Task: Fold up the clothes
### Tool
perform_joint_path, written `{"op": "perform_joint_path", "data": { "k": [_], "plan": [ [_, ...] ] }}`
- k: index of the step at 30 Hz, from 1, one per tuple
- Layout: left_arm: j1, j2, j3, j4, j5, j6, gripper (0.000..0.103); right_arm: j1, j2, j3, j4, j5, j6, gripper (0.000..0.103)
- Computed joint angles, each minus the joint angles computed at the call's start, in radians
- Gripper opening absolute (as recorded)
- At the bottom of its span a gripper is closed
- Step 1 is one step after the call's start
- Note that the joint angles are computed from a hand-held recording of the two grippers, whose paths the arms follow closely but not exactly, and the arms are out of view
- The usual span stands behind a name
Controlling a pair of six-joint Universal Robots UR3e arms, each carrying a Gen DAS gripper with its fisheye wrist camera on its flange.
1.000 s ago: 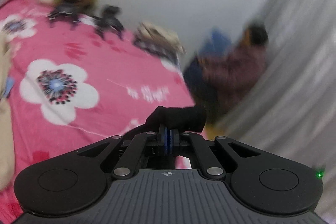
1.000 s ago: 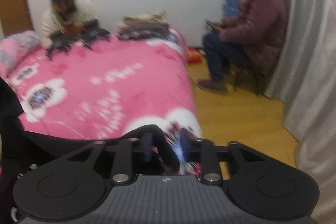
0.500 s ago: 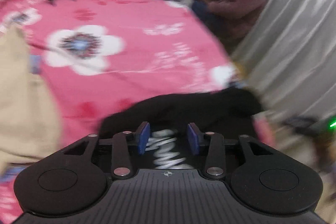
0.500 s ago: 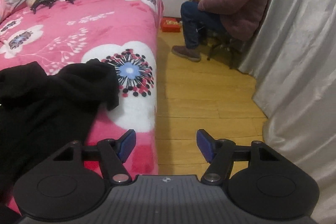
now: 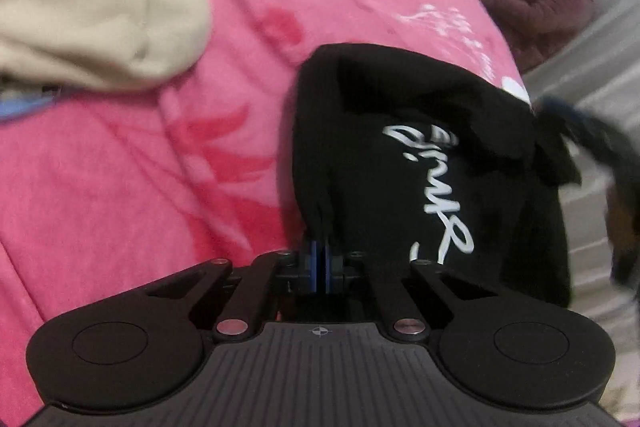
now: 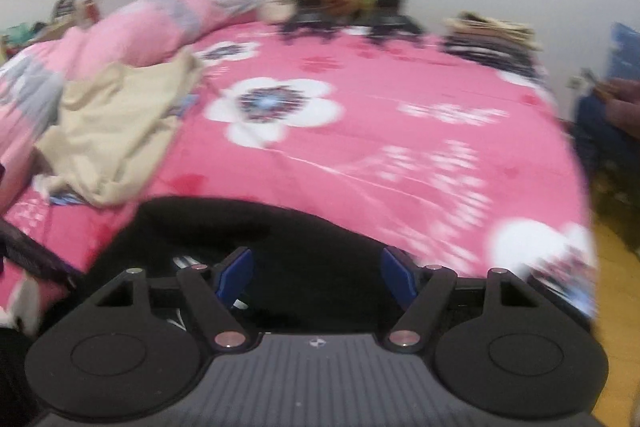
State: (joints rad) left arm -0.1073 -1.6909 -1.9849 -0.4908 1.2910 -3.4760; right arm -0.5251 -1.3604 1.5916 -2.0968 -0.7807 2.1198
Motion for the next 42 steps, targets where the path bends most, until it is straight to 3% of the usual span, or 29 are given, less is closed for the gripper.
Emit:
{"op": "perform_joint_path", "data": {
  "k": [4,8,11,15,19,25,26,30,33,37,38,42],
  "plan": [
    [-0.223,-0.011,0.026,0.115,0.256,0.100,0.002,0.109,0.084,-0.131,0.146,0.009,0.045,0.074],
    [-0.396,-0.106,0.130,0.124,0.424,0.210,0.002,0.129,0.110,-0.205,0.301,0.028,0.101,0.074],
    [-0.509,-0.200,0.215,0.171,0.564,0.306,0.002,0.106,0.117,-0.280,0.512,0.036,0.041,0.075],
    [-0.585,-0.308,0.307,0.211,0.592,0.415,0.002,0.126,0.129,-0.371,0.688,-0.056,-0.024,0.077],
    [-0.648,-0.385,0.361,0.262,0.660,0.490,0.002,0.198,0.010,-0.199,0.486,-0.194,-0.065,0.077],
    [-0.645,-0.404,0.378,0.272,0.654,0.514,0.003,0.322,-0.020,-0.045,0.232,-0.333,-0.049,0.076],
    [-0.645,-0.405,0.378,0.278,0.660,0.513,0.003,0.334,-0.021,-0.021,0.186,-0.348,-0.047,0.073],
    [-0.639,-0.415,0.396,0.269,0.667,0.509,0.003,0.360,-0.032,0.078,-0.037,-0.389,0.047,0.038],
    [-0.645,-0.427,0.410,0.274,0.687,0.512,0.002,0.307,-0.081,0.161,-0.198,-0.322,0.137,0.036],
    [-0.658,-0.412,0.387,0.290,0.706,0.503,0.002,0.236,-0.131,0.250,-0.442,-0.279,0.244,0.017],
    [-0.663,-0.408,0.381,0.297,0.716,0.504,0.002,0.223,-0.130,0.247,-0.460,-0.282,0.269,0.001],
    [-0.675,-0.378,0.359,0.290,0.750,0.475,0.002,0.138,-0.172,0.275,-0.477,-0.244,0.326,0.001]
  ]
}}
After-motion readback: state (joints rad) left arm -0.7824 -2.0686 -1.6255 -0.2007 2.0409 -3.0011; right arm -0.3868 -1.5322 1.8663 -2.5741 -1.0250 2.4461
